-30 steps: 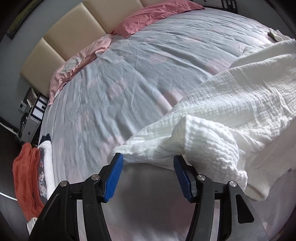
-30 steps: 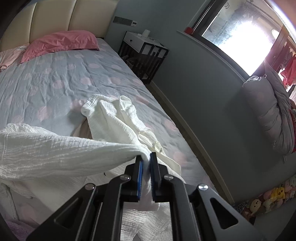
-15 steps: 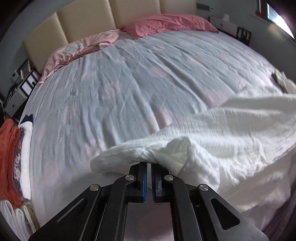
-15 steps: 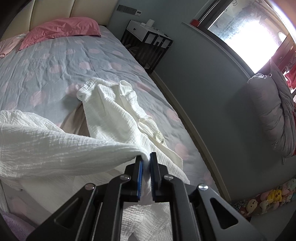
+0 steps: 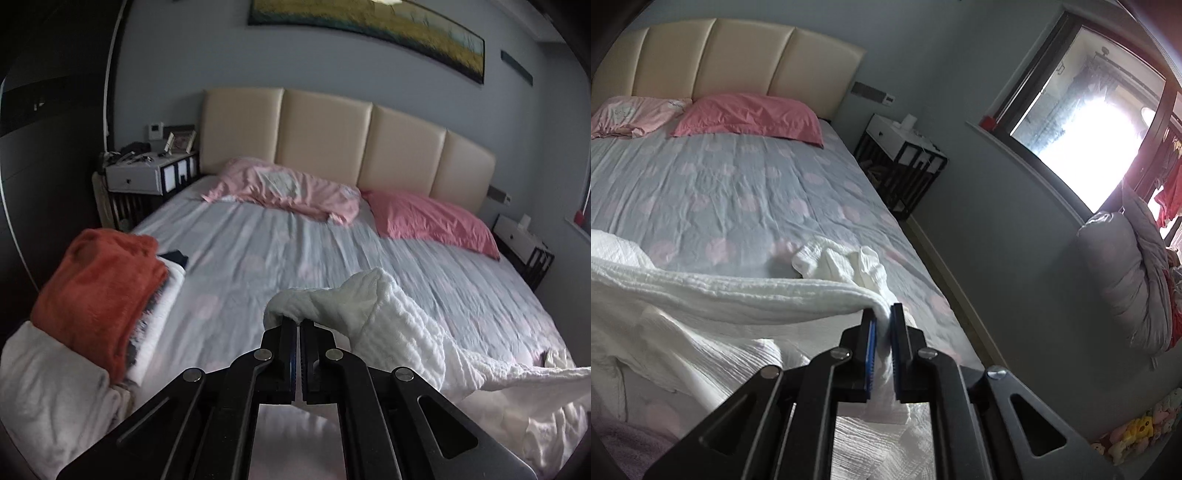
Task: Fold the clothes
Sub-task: 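Raise the garment high with both grippers and shake it out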
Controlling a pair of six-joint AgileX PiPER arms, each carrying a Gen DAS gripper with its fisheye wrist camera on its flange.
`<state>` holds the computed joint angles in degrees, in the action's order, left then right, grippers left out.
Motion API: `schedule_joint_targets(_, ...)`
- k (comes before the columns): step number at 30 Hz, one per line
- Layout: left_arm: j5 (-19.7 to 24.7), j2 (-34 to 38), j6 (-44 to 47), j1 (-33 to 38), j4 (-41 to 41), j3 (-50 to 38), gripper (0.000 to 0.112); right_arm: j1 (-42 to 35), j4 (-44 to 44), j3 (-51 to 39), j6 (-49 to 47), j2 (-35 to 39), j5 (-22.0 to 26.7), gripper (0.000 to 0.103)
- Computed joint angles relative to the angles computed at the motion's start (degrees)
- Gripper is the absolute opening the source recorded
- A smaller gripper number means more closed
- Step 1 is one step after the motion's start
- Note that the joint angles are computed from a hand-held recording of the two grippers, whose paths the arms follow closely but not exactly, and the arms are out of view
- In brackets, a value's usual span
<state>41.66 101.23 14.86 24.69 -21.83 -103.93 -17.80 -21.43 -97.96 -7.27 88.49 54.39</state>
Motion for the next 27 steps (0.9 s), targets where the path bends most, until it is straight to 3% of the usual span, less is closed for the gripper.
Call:
schedule_joint_targets(6,8.21,-2.21,2.04,12.47,-7.96,-12.78,0.002,7.08,-0.18,1.8,3.69,-7.95,-1.71,0.007)
schedule_joint_targets(10,13.85,-0.89,2.01,16.06,-7.5,-19.48,0.002,11.03,-2.53,1.68,7.15,-11.18,-2.34,0.007)
schedule_joint_targets(15,8.75,-2.68,2.77,12.08,-0.51,-9.66,0.002,12.47,-3.92,0.62,9.31,-7.89,-0.95,0.007)
schedule_joint_targets(20,5.29,2.21,-2.65,5.02,10.39,-3.99,0.002,11.66,-6.23,5.76,12.62,-3.18,-3.06,0.007)
schedule_joint_targets(24,4.46,9.16,-9.75,-0.61,20.36,-6.23,0.002,11.21,-8.21,6.92,14.39,3.88,-5.26,0.007)
schedule_joint_targets(27,6.7,16.09,-14.99,-3.98,27.41,-13.82,0.002,11.82,-9.96,3.77,16.07,11.37,-6.45,0.007)
